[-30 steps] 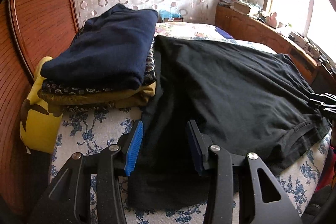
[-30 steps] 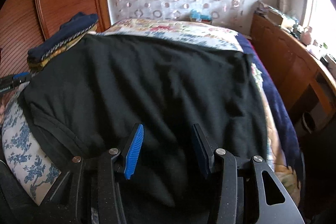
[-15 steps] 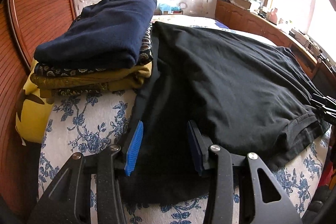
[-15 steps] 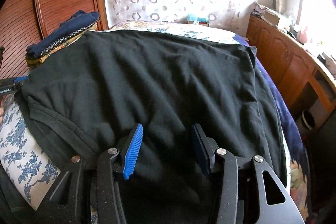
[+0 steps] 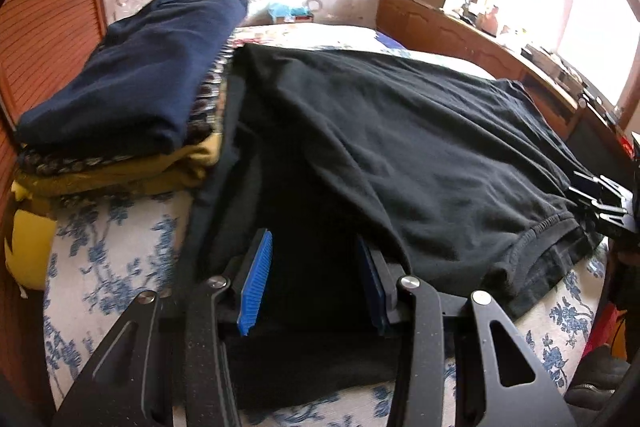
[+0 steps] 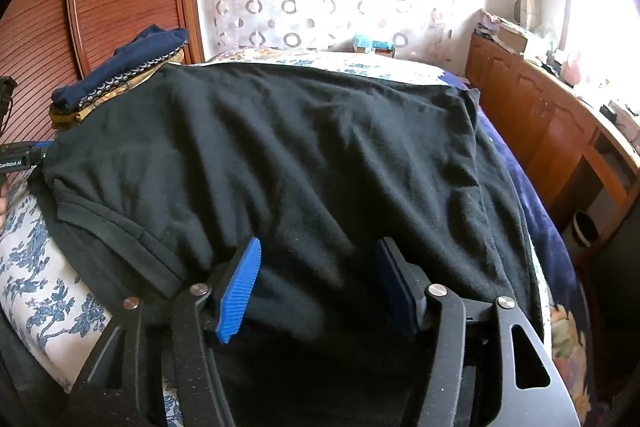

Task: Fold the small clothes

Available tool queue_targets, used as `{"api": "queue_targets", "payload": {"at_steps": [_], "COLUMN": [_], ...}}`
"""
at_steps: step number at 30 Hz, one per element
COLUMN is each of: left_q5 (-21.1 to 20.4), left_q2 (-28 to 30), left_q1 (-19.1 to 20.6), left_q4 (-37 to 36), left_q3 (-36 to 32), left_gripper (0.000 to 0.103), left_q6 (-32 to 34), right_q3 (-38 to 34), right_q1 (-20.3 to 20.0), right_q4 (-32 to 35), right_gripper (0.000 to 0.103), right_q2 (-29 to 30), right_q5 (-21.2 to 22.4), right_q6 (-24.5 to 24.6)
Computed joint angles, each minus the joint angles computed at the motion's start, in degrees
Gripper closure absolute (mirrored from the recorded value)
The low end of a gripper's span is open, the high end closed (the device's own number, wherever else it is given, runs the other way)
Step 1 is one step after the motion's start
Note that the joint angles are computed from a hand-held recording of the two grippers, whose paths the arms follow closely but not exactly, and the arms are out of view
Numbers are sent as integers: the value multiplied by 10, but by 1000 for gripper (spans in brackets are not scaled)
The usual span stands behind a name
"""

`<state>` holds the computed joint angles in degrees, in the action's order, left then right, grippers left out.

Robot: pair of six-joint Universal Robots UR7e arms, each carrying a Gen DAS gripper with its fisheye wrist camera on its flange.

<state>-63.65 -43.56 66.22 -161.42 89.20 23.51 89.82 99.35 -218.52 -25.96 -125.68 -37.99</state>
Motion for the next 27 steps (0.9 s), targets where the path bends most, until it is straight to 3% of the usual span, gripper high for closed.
{"api": "queue_targets", "payload": {"at_steps": [5,9,12,16,21,26,27], "left_q5": [6,-14,-33,-30,17,36,34], "left_q2": [10,4,-3,-18,-36,-31,-32], "left_q1": [-4,-1,-1,-2,-1,9,11], "left_q4": [2,17,10,-43,-105,-83,-76], "left_q3": [-7,-6,4,25,45,28,26], "left_gripper": [61,87,96,97,97,96,92], "left_q6": [9,6,12,10,9,-8,-7], "right_q3": [-4,-2,-1,1,0,0,0], "right_q1": [2,1,0,-2,-1,-2,-2], "right_q4": [12,9,7,7,7,7,7], "right_gripper": [38,38,38,38,38,37,37], "right_q2": [-4,-4,-4,-5,-4,-5,-5], "right_q5": [-3,1,4,6,6,6,6], "right_q6": [0,-1,-2,-2,-1,-2,-2]}}
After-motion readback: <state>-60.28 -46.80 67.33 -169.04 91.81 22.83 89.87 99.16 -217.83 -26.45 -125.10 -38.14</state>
